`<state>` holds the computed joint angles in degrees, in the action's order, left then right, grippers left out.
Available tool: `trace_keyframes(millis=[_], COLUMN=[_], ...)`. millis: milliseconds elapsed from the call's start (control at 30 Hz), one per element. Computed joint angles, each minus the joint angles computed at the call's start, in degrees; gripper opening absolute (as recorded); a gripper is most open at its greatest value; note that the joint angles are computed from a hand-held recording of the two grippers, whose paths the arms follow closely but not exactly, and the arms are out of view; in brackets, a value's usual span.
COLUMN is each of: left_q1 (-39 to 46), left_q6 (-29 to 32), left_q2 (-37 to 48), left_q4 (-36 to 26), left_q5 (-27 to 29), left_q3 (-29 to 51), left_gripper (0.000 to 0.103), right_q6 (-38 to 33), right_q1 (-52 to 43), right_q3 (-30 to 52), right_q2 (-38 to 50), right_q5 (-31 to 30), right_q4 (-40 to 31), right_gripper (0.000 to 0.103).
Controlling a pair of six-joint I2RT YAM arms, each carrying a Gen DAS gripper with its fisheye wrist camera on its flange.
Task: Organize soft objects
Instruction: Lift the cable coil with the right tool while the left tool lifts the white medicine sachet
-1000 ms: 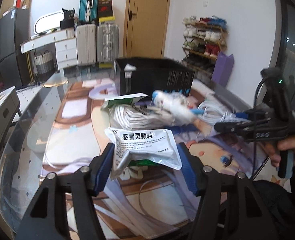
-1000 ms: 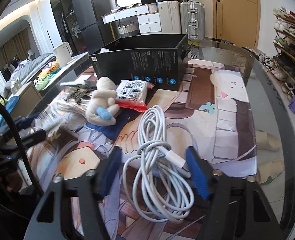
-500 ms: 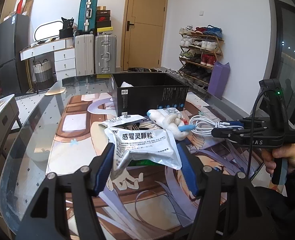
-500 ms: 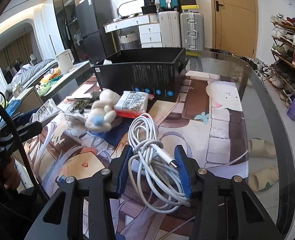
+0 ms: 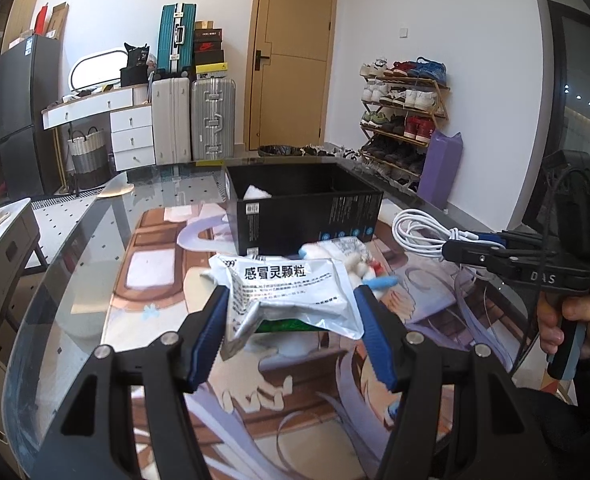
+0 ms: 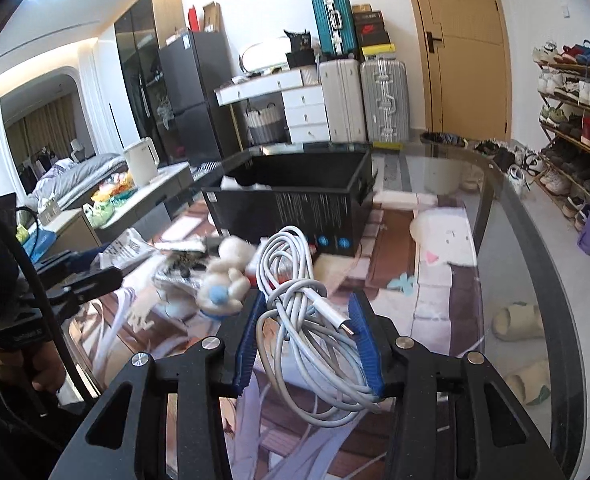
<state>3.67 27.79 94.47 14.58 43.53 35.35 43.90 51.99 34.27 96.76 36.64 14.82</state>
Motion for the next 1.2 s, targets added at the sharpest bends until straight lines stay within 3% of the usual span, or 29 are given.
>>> trace_keyframes(millis=[500, 1200], left_q1=[-7.7, -13.8], left_q6=[-7.2, -13.7], left_q2=[3.3, 12.7], left_q4=[6.5, 5.8], left_q5=[-6.6, -14.3], left_q3=[5.1, 19.7], left_gripper=[0.062, 0.063], right_q6=[-7.2, -13.4], right_q1=[-0.9, -8.4], right_q3=[2.4, 9.4], right_q2=[-1.1, 2.4], right_q5=[3.3, -0.6], right_q4=[7.2, 9.9], right_gripper=[0.044, 0.044])
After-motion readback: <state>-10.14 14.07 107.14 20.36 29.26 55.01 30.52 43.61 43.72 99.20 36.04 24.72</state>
